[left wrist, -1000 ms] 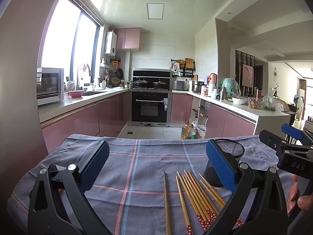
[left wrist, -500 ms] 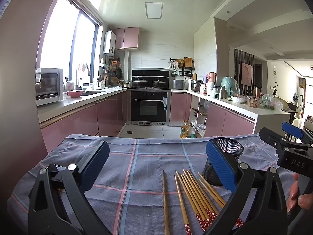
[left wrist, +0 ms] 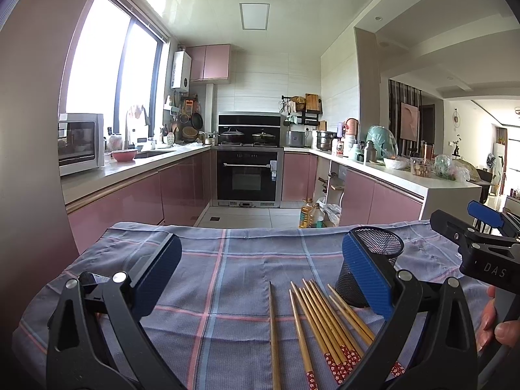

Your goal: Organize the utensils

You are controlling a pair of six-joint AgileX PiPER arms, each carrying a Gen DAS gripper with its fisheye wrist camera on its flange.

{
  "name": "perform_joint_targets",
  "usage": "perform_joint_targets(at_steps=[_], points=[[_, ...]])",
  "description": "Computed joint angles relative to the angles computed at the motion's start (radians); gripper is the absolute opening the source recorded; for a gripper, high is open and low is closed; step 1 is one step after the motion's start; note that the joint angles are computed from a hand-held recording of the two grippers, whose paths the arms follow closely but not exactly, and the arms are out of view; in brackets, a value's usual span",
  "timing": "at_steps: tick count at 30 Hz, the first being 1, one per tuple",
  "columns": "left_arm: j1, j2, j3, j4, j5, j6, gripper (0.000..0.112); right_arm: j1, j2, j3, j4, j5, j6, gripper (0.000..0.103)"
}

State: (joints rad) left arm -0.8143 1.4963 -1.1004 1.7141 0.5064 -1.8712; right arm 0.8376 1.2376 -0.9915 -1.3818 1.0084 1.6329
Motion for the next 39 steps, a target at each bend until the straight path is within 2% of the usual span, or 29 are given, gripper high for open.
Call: perform_joint_targets(at_steps=[11,17,21,24,26,28,30,33,37,39], points=[[0.002,0.005,-0.009,-0.033,-0.012,0.039,0.097,-0.005,-0.003,0.001,0.003,-0.008,-0.006,0.097],[0.023,0.022,-0.041,-0.143,-0.045,0.168,0.097,-0.031,-0.008,0.004,0.033,-0.053,-0.027,0.097],[0.053,0.058,-0.096,-0.388,-0.077,0.438,0.097,-0.113,0.0,-0.004,0.163,-0.175,-0.135,0.097],[0.076,0.113,-0.159,-0.63,-0.06,0.701,0.097,-0.193,0.037,-0.021,0.339,-0.268,-0.288,0.097],[0.101,0.142,-0.189,-0.787,-0.065,0.858,0.095,-0.231,0.076,-0.037,0.459,-0.296,-0.4,0.097],[0.117,0.179,-0.223,-0.907,-0.049,0.995,0.088,-0.268,0.112,-0.043,0.579,-0.332,-0.513,0.095],[0.133,0.213,-0.253,-1.015,-0.036,1.114,0.082,-0.303,0.145,-0.047,0.69,-0.361,-0.606,0.082],[0.16,0.267,-0.299,-1.189,-0.018,1.294,0.073,-0.349,0.187,-0.051,0.838,-0.41,-0.729,0.071],[0.184,0.337,-0.367,-1.341,0.022,1.446,0.062,-0.36,0.224,-0.066,0.931,-0.427,-0.814,0.063],[0.19,0.367,-0.395,-1.389,0.032,1.494,0.06,-0.366,0.233,-0.073,0.981,-0.437,-0.859,0.059]])
